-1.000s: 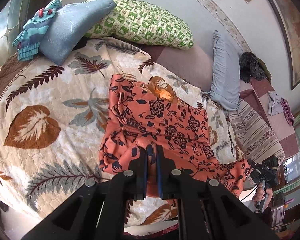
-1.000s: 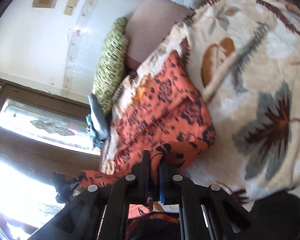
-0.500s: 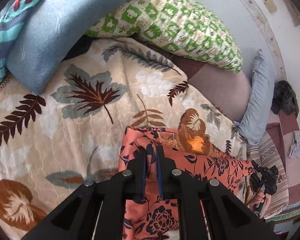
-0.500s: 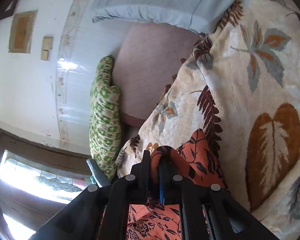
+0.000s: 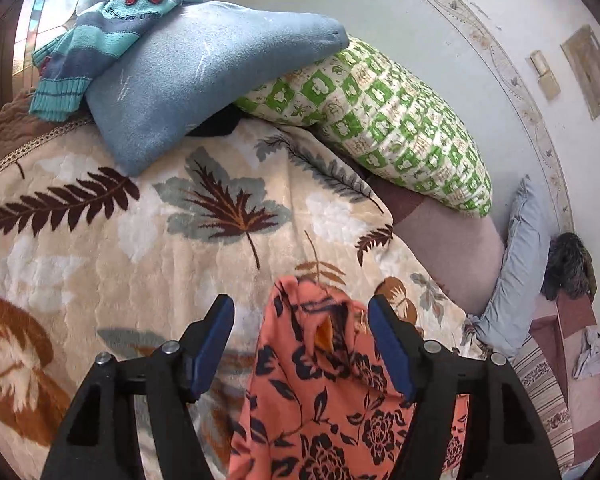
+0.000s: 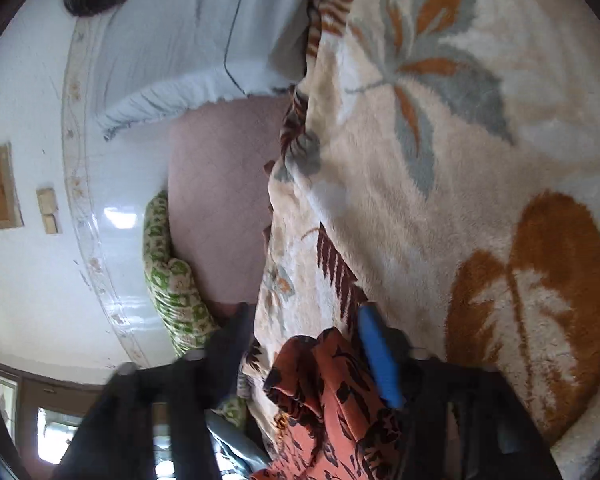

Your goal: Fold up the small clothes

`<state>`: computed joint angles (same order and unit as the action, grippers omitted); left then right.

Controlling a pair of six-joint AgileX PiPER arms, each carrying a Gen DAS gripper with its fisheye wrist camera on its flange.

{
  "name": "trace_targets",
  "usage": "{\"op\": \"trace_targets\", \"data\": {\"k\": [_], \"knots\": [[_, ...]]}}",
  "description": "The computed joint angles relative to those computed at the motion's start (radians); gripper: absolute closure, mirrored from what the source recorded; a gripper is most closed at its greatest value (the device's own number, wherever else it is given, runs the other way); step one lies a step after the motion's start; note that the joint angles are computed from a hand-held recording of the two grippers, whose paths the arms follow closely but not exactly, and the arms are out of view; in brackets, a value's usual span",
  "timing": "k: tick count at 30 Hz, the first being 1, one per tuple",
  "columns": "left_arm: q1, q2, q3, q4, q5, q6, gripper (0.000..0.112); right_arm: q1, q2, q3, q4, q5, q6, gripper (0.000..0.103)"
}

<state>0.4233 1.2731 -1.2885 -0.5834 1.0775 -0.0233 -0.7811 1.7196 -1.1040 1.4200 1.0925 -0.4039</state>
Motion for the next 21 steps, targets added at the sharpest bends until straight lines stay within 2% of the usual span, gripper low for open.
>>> {"op": "trace_targets", "data": {"k": [2,4,7,9,10,13,17,21], "knots": [[-0.079,-0.078,0.086,0.072,-0.038,-0.082,0.042,0.007,-0.058,-0.018,-0.097,0.038,-0.048,0.021],[-0.129,-0.137,0.196,0.088,-0.100,-0.156,0.042,0.100,-0.153,-0.043,-0.297,0.015,-0.021,0.021],[-0.192,-0.099,0.242,0.133,-0.100,-0.194,0.042,0.321,-0.286,-0.027,-0.554,-0.045,0.042,0.023],[-0.221,-0.073,0.243,0.214,-0.084,-0.260,0.042,0.502,-0.329,-0.014,-0.688,-0.105,0.118,0.024],[-0.216,-0.063,0.249,0.223,-0.079,-0.267,0.042,0.602,-0.334,-0.022,-0.772,-0.135,0.178,0.028],[-0.159,-0.056,0.255,0.147,-0.044,-0.176,0.042,0.879,-0.276,-0.075,-0.989,-0.195,0.361,0.032],[-0.062,-0.046,0.254,0.055,0.001,-0.077,0.042,1.137,-0.154,-0.201,-1.283,-0.232,0.614,0.034],[-0.022,-0.006,0.227,0.006,0.033,-0.018,0.042,1.238,0.090,-0.524,-1.526,-0.129,0.766,0.034]]}}
